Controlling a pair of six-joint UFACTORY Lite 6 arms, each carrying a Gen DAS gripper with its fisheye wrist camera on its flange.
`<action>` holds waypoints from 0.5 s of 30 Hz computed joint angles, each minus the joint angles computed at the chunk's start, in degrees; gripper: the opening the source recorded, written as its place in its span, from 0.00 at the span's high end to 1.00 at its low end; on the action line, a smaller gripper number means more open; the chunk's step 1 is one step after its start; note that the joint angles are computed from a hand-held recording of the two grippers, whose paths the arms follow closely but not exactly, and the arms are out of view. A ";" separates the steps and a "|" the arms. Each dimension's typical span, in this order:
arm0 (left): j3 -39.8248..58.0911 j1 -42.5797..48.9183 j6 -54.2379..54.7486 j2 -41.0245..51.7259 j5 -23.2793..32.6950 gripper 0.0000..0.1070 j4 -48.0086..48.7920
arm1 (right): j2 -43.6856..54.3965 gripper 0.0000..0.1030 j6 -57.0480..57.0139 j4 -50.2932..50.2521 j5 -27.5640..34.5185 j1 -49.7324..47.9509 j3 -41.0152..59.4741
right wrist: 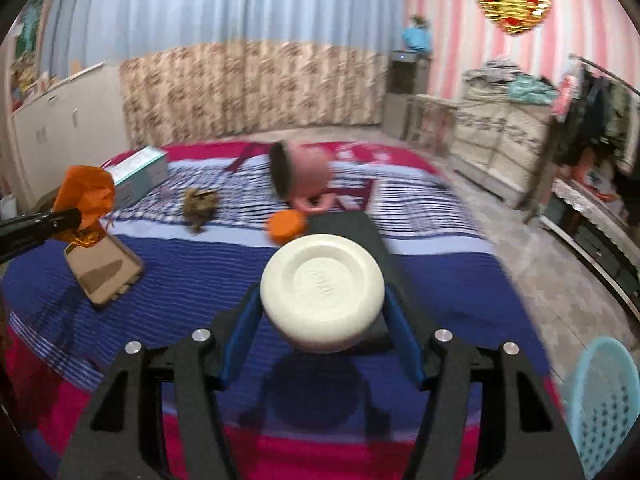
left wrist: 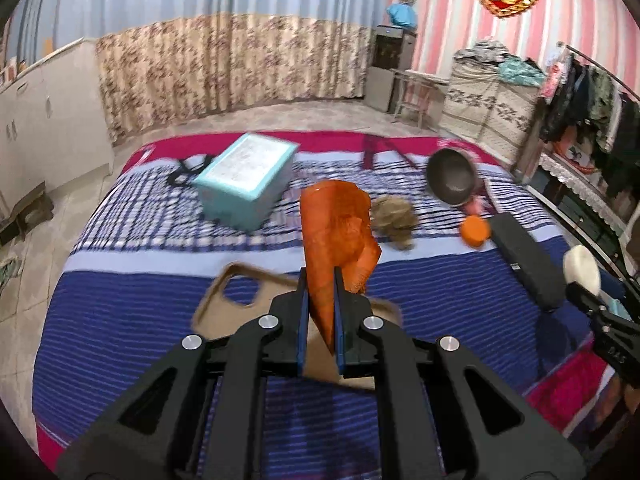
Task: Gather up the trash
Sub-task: 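Carry the orange cloth and white soap over the blue basket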
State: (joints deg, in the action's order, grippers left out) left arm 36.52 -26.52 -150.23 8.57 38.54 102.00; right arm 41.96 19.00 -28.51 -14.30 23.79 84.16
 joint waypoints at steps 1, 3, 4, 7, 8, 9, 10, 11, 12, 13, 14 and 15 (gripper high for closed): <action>1.79 -1.26 1.34 0.87 0.26 0.92 -1.10 | -2.66 0.41 -1.54 1.45 -1.38 -2.14 -3.24; 6.33 -3.92 4.49 3.24 0.74 0.92 -3.43 | -6.52 0.41 -3.29 2.84 -3.30 -5.59 -7.76; 8.92 -5.16 6.12 4.73 0.95 0.92 -4.50 | -8.95 0.41 -4.48 3.72 -4.57 -7.89 -10.57; 17.63 -8.77 11.37 9.96 1.68 0.92 -7.58 | -12.97 0.41 -4.07 2.35 -6.34 -13.46 -14.66; 21.30 -10.11 13.41 12.19 1.97 0.92 -8.64 | -14.46 0.41 -3.04 0.96 -6.98 -16.20 -16.19; 24.81 -11.22 15.30 14.36 2.13 0.92 -9.53 | -15.17 0.41 -2.90 0.72 -7.33 -17.65 -16.97; 28.23 -12.17 17.09 16.54 2.17 0.92 -10.34 | -15.84 0.41 -2.08 -0.37 -7.71 -19.57 -17.66; 32.48 -13.20 19.43 19.22 1.94 0.92 -11.36 | -16.40 0.41 -1.23 -1.61 -8.04 -21.97 -18.23; 35.74 -13.93 21.28 21.25 1.71 0.92 -12.24 | -16.73 0.41 -0.80 -2.41 -8.28 -24.06 -18.63; 39.42 -14.68 23.40 23.53 1.41 0.92 -13.24 | -16.95 0.41 -0.58 -2.83 -8.55 -25.56 -19.03; 44.76 -15.75 26.73 26.83 1.03 0.92 -14.92 | -17.10 0.41 0.33 -4.05 -8.95 -27.83 -19.42; 47.89 -16.43 28.88 28.77 0.97 0.92 -16.04 | -17.43 0.41 0.85 -4.80 -9.41 -29.70 -20.08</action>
State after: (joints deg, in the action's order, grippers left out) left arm 84.41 -42.96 -121.35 37.34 39.50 85.96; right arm 24.52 19.85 -33.31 -23.71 -5.91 64.08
